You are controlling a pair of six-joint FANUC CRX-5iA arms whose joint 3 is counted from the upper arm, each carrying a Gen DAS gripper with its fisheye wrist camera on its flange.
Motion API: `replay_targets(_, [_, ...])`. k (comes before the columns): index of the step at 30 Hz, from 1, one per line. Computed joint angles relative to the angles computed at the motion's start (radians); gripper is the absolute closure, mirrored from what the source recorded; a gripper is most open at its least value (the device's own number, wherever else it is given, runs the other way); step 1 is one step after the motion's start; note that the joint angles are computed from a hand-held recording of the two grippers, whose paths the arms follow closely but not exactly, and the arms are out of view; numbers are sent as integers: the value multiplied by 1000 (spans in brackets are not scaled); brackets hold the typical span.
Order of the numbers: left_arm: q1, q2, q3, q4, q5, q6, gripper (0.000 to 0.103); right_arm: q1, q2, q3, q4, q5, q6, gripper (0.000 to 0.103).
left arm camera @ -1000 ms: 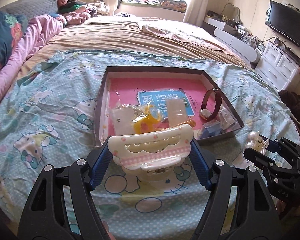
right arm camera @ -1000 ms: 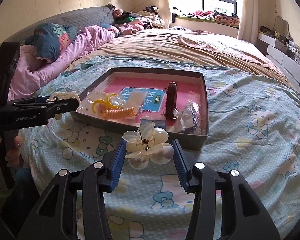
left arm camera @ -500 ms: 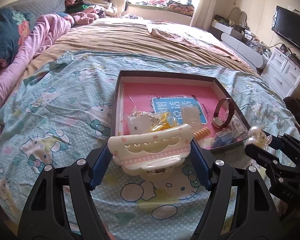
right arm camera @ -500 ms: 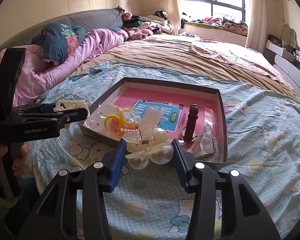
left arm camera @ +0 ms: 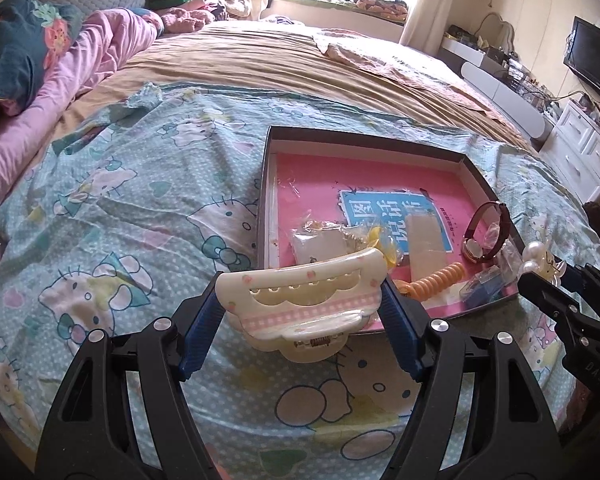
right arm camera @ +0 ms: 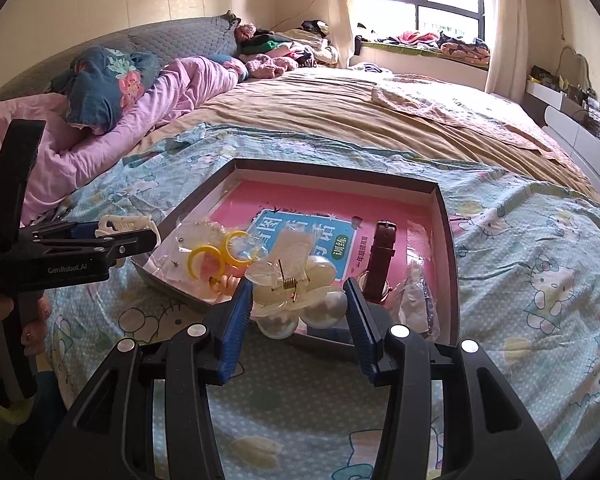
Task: Organize jewelry
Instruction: 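Carry the claw clip into the tray with the left tool while the right carries the pearl clip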
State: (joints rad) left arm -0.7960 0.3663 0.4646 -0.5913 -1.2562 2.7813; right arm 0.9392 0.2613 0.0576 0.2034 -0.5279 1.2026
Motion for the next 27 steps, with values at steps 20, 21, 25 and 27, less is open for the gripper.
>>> replay_targets(20, [38,46,36,43,28,-76,38,-27,90,92,23,-8,-16,58])
replay_targets(21, [39,49,38,44,27,-79,38,-27,97,100,18,-14,-9,58])
replay_targets(25, [47,52,34,55,34,-83,38,-23,123,119,20,-35,-3,58])
replay_targets(27, [47,54,37,55,31,-87,38,-20,131,122,22,-41,-1,58])
